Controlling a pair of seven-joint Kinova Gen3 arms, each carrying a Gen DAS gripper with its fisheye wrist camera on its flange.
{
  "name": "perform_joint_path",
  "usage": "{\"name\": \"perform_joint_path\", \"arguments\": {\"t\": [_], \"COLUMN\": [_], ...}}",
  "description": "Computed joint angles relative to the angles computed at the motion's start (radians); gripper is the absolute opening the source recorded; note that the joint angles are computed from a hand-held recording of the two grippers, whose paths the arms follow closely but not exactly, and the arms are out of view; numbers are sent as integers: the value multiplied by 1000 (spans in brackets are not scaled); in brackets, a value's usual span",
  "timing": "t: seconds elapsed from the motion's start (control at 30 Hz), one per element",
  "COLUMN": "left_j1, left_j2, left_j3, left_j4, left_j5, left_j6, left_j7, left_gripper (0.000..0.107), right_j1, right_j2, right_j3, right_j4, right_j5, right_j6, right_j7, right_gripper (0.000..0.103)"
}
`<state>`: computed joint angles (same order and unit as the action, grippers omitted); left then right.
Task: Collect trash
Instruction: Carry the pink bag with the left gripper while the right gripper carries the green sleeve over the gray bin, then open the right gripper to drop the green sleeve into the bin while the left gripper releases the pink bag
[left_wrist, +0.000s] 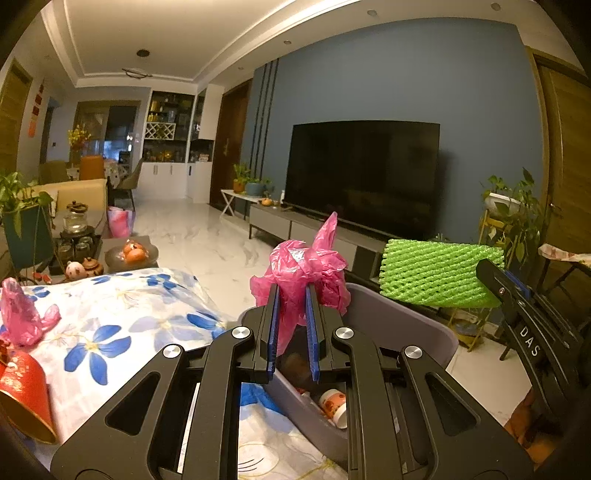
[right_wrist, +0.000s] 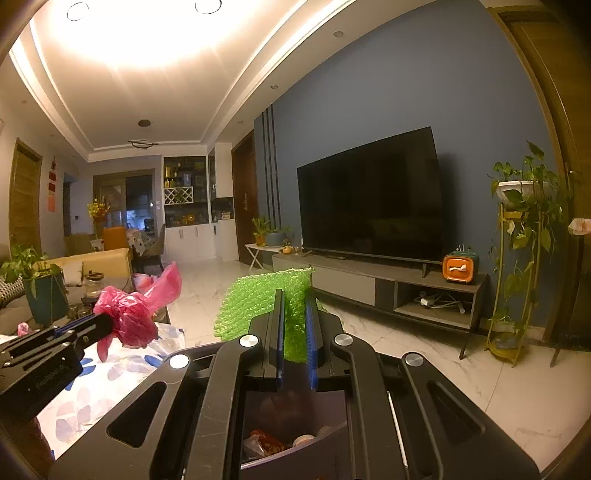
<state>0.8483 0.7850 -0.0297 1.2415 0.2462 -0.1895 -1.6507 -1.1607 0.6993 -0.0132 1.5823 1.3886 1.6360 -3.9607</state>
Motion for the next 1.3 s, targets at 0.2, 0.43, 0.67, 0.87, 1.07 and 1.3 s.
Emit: {"name": "perform_joint_path", "arguments": {"t": [0.2,0.43,0.67,0.87,1.07,1.3], "left_j1": [-9,-40,-54,-60,-74,-101], "left_j2": [34,69,93,107,116,148], "left_j3": [13,51,70,77,105,169], "left_j4": [-64,-126,-172,-194,-210,-278], "left_j5": [-18,-69,-118,-143,-170,-218], "left_j6": [40,85,124,141,158,248], "left_j7": [7,36,76,106,119,104], "left_gripper": [13,13,13,13,13,19], "right_j1": [7,16,34,50,63,46], "right_j2": [7,7,4,0,-18,-13], "right_j3": [5,8,6,5,-3,-6], "right_j4": [-17,-8,4,17,50,55], "right_j5": [-3,-1,13,29,40,29], "right_j6": [-5,-26,-60,-99,-124,-79], "right_j7": [11,0,1,-2,-37,-77], "right_gripper": [11,11,12,13,32,50]}}
